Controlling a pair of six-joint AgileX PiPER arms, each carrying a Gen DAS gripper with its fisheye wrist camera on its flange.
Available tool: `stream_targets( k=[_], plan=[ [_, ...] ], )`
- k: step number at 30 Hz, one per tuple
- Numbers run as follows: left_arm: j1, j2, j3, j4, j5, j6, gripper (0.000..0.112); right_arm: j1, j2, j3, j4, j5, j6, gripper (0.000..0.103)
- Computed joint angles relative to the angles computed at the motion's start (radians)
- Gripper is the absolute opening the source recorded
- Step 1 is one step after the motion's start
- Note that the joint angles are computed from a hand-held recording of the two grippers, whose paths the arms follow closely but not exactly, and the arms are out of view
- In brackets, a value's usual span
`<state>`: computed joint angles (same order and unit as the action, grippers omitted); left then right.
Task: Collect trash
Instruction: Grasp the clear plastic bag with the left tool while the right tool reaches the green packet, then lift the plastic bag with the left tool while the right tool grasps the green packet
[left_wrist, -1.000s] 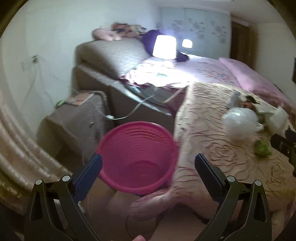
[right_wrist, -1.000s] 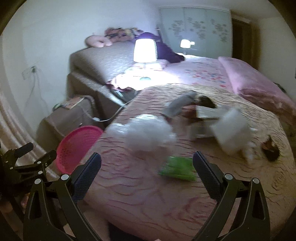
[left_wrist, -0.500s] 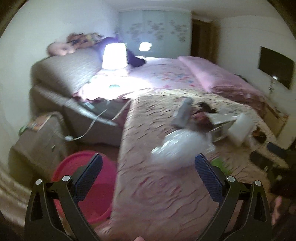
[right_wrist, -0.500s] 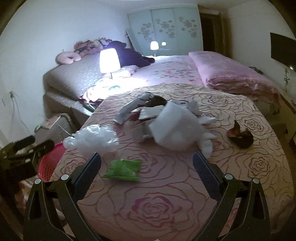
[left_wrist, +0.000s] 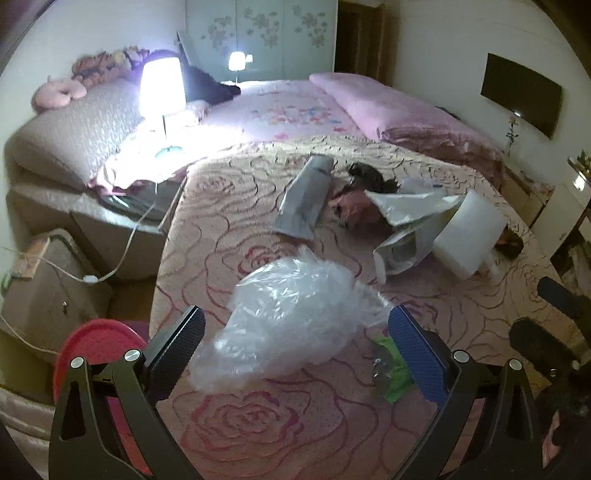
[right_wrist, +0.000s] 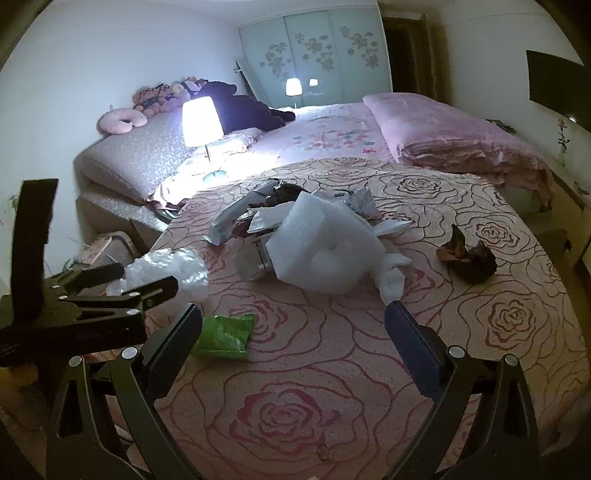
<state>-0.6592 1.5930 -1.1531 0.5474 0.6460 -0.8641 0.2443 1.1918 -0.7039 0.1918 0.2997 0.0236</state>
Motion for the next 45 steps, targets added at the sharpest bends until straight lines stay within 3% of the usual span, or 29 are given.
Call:
stream_targets(
  k=[2, 4, 6, 12, 21, 25, 29, 32, 39, 45],
  plan=[
    [0.005, -0.001, 0.014, -0.004, -0.008, 0.004, 0.091, 0.003, 0.005, 0.002, 0.004, -0.003, -0.003, 0.096],
    [0.022, 0.003, 0.02, -0.047, -0.02, 0.042, 0.07, 0.008, 0.011, 0.005, 0.006, -0.006, -0.005, 0.096],
    [0.054, 0.001, 0.031, -0.121, -0.044, 0.091, 0.059, 0.019, 0.021, 0.007, -0.002, -0.009, 0.001, 0.096],
    [0.095, -0.034, 0.098, -0.147, -0.141, 0.093, 0.041, 0.054, 0.054, 0.008, 0.002, -0.013, -0.005, 0.096],
    [0.07, -0.138, 0.189, -0.004, -0.128, -0.058, 0.04, 0.116, 0.102, -0.004, 0.097, -0.011, -0.126, 0.096],
    [0.03, -0.186, 0.225, 0.119, -0.063, -0.165, 0.04, 0.145, 0.151, -0.031, 0.18, -0.005, -0.22, 0.096],
    [0.017, -0.235, 0.265, 0.167, -0.026, -0.215, 0.04, 0.169, 0.213, -0.067, 0.148, -0.019, -0.192, 0.096],
    [0.019, -0.27, 0.295, 0.182, -0.012, -0.238, 0.04, 0.172, 0.254, -0.095, 0.157, -0.012, -0.19, 0.09],
    [0.047, -0.34, 0.355, 0.191, -0.001, -0.26, 0.04, 0.179, 0.294, -0.129, 0.142, 0.018, -0.175, 0.06],
    [0.052, -0.37, 0.381, 0.194, 0.019, -0.267, 0.041, 0.193, 0.267, -0.113, 0.175, 0.022, -0.202, 0.06]
  ],
)
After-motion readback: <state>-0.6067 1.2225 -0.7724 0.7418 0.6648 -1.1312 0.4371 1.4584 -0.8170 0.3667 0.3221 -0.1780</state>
